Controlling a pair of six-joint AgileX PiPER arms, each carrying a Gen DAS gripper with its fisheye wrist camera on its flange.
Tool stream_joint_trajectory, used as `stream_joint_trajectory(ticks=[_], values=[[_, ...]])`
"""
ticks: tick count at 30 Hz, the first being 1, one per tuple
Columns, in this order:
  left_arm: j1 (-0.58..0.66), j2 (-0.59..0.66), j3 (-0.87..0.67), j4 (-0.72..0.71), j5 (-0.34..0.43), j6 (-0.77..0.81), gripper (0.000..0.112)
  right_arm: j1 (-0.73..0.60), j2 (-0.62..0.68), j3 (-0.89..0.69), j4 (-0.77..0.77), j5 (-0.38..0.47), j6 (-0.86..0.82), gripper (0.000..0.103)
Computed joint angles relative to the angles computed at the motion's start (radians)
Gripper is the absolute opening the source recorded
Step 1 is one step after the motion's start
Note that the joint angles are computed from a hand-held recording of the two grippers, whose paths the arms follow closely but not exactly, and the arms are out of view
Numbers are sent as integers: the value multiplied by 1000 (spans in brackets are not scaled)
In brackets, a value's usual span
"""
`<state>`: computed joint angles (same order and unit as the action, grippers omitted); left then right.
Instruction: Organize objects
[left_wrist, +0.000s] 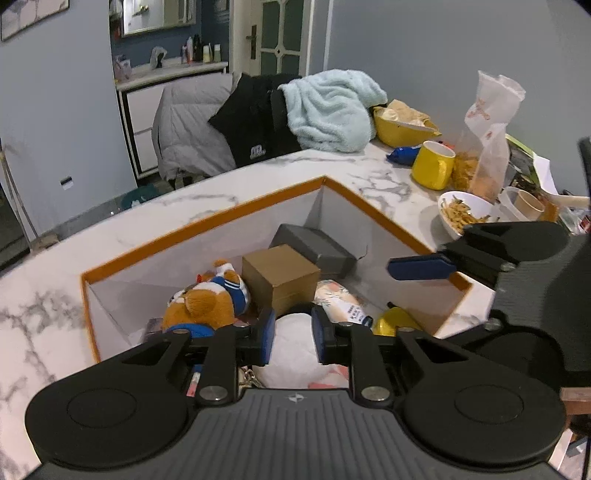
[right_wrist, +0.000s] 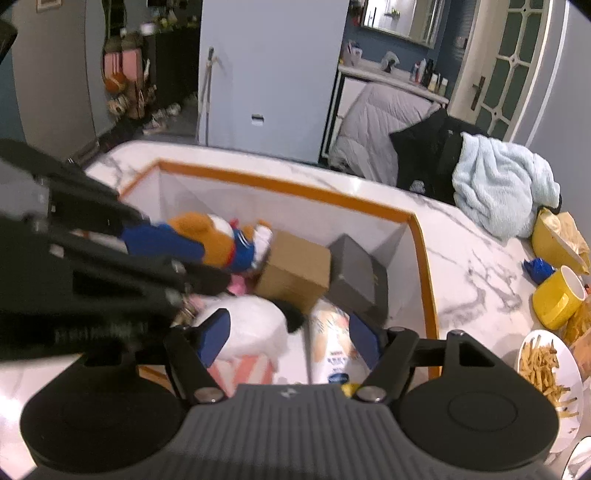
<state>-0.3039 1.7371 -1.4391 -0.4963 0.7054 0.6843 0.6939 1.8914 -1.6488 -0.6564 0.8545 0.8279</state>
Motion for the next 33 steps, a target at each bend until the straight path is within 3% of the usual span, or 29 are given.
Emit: stream_joint_trajectory(ticks=[6, 10, 15, 18, 22, 25, 29, 31, 33], values=[[47, -176, 94, 5, 2, -17, 24, 15, -64, 49, 7, -94, 77, 78], [112, -314, 204, -44, 2, 24, 32, 56, -100, 82, -65, -116, 189, 90], [181, -442, 310, -101, -24, -15, 87, 113, -154, 144, -176, -99, 343, 99], [183, -473, 336, -97, -63, -26, 91, 161, -167, 161, -276, -21, 451, 102], [107, -470, 358, 114, -135, -238, 96, 212, -165, 157, -365, 105, 526, 102], [63, -465, 390, 231, -173, -367, 97, 224, -174, 165, -387, 153, 549, 102], [-5, -466, 495, 493, -322, -606, 102, 248, -157, 162, -445, 249, 603, 102], [-32, -440, 505, 626, -325, -727, 102, 256, -140, 144, -444, 290, 591, 102], [-38, -426, 510, 663, -318, -775, 102, 254, -140, 143, -426, 290, 573, 102]])
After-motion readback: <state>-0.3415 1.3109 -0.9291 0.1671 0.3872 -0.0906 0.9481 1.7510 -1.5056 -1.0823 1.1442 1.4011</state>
